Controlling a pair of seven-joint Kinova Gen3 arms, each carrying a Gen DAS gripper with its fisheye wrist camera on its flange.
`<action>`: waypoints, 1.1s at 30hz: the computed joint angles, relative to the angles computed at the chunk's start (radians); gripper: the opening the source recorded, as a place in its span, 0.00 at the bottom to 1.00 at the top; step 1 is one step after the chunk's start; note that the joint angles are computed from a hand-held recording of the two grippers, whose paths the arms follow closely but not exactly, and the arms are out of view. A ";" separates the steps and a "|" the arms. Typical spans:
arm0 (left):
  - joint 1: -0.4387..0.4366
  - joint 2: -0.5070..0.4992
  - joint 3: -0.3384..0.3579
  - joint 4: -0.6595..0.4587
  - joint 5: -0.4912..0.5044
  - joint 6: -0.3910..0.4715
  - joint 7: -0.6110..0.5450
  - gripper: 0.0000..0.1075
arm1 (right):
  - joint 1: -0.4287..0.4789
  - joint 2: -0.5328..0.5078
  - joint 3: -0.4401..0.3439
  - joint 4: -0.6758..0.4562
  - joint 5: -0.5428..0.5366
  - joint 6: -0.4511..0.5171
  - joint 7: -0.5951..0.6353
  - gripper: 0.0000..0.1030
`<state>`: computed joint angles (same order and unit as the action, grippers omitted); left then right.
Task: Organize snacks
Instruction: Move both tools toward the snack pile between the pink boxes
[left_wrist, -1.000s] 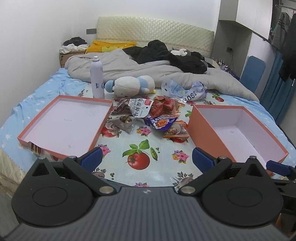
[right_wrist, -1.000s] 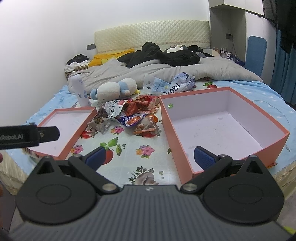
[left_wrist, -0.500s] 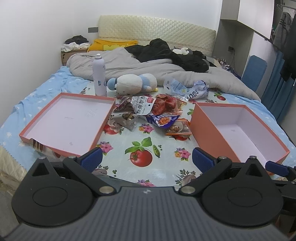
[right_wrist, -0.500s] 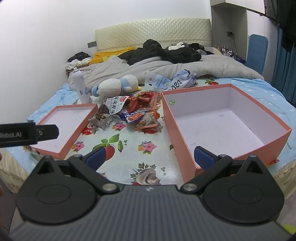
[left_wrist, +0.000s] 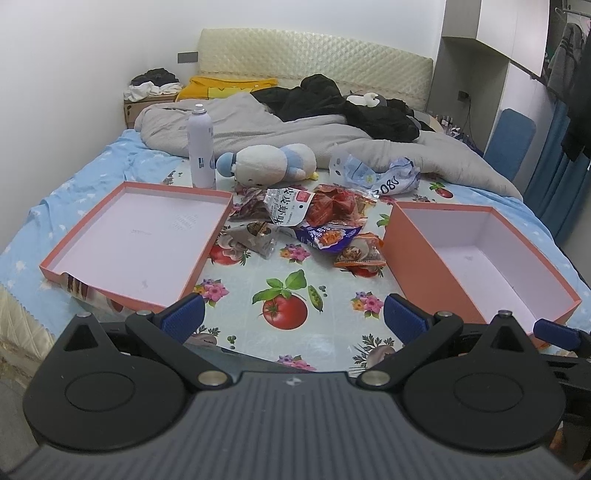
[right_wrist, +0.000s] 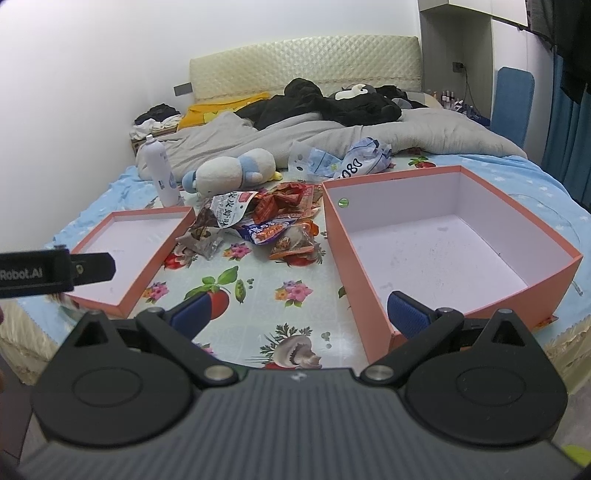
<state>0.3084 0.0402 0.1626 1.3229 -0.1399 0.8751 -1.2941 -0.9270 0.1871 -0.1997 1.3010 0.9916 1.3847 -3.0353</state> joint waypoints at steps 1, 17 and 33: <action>0.000 0.000 0.000 0.000 -0.001 0.000 0.001 0.96 | 0.000 -0.001 0.000 0.001 -0.001 -0.001 -0.002 1.00; 0.007 0.021 -0.005 0.007 0.010 -0.007 -0.004 0.96 | 0.012 -0.009 -0.001 0.023 -0.016 -0.015 -0.034 1.00; 0.008 0.095 -0.019 -0.027 0.006 -0.010 -0.079 0.96 | 0.049 0.016 0.007 0.032 -0.038 -0.101 0.043 0.81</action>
